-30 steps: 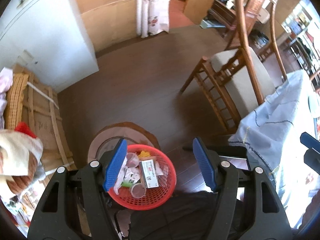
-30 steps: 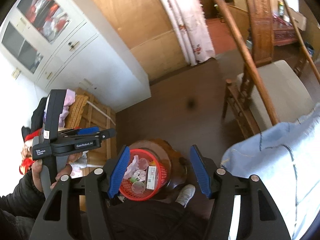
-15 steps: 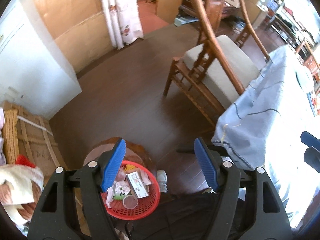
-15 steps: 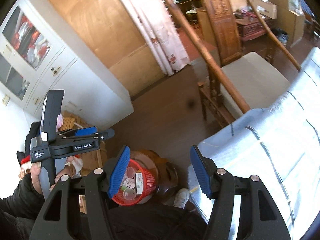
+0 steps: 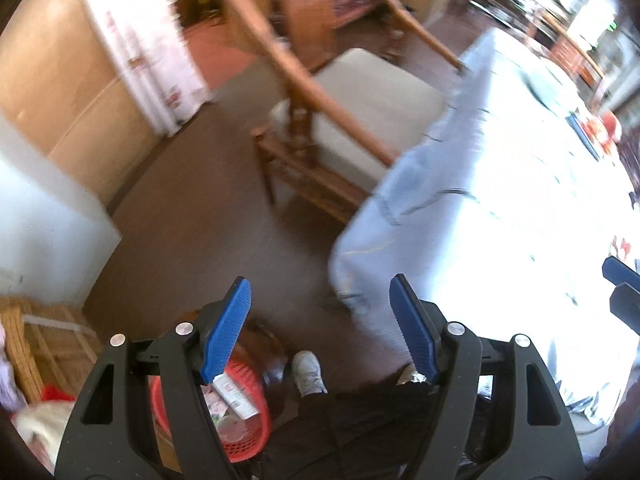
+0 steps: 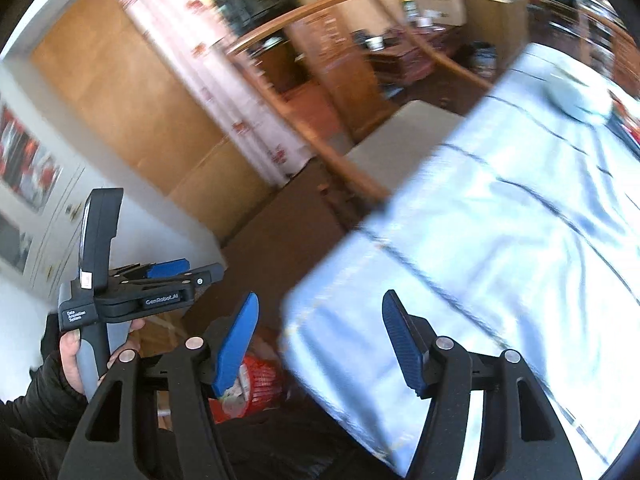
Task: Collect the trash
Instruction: 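Swing both tools back over the table toward the remaining trash, then grasp the Budweiser carton with the left tool while the right tool grasps the red foam net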
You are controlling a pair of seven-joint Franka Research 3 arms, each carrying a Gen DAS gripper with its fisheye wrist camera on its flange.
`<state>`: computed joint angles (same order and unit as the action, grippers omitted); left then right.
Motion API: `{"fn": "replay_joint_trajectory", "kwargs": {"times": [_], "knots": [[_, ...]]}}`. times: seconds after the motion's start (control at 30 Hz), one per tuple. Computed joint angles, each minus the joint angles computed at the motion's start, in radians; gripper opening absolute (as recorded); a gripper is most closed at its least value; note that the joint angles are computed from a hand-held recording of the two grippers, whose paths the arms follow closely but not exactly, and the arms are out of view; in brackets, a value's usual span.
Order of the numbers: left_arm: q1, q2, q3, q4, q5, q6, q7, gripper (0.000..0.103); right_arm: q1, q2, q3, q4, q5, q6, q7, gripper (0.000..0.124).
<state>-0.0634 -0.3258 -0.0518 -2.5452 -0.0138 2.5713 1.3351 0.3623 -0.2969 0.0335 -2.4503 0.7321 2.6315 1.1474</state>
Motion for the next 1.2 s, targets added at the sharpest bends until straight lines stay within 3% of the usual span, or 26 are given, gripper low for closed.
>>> {"fn": "replay_joint_trajectory", "kwargs": {"times": [0.1, 0.3, 0.43, 0.63, 0.77, 0.97, 1.13, 1.2], "knots": [[-0.054, 0.091, -0.051, 0.093, -0.005, 0.002, 0.003, 0.07, -0.048, -0.061, -0.039, -0.071, 0.001, 0.025, 0.009, 0.066], [-0.152, 0.275, -0.153, 0.301, 0.014, -0.012, -0.004, 0.07, -0.221, -0.183, -0.135, -0.209, -0.06, 0.05, 0.066, 0.067], [-0.222, 0.425, -0.217, 0.472, 0.062, -0.036, -0.033, 0.071, -0.342, -0.198, -0.235, -0.235, -0.085, 0.046, 0.043, 0.067], [-0.345, 0.681, -0.281, 0.775, 0.141, -0.099, -0.031, 0.071, -0.488, -0.184, -0.322, -0.222, -0.109, 0.018, -0.027, 0.067], [-0.433, 0.86, -0.296, 1.001, 0.181, -0.158, -0.011, 0.071, -0.574, -0.174, -0.35, -0.225, -0.114, 0.0, -0.054, 0.067], [-0.557, 1.118, -0.266, 1.373, 0.207, -0.288, 0.01, 0.069, -0.684, -0.162, -0.363, -0.227, -0.146, -0.026, -0.06, 0.067], [-0.631, 1.288, -0.226, 1.649, 0.206, -0.41, 0.037, 0.066, -0.72, -0.136, -0.373, -0.211, -0.14, -0.032, -0.069, 0.067], [-0.652, 1.317, -0.205, 1.695, 0.211, -0.415, 0.036, 0.065, -0.723, -0.124, -0.376, -0.202, -0.133, -0.037, -0.079, 0.067]]}}
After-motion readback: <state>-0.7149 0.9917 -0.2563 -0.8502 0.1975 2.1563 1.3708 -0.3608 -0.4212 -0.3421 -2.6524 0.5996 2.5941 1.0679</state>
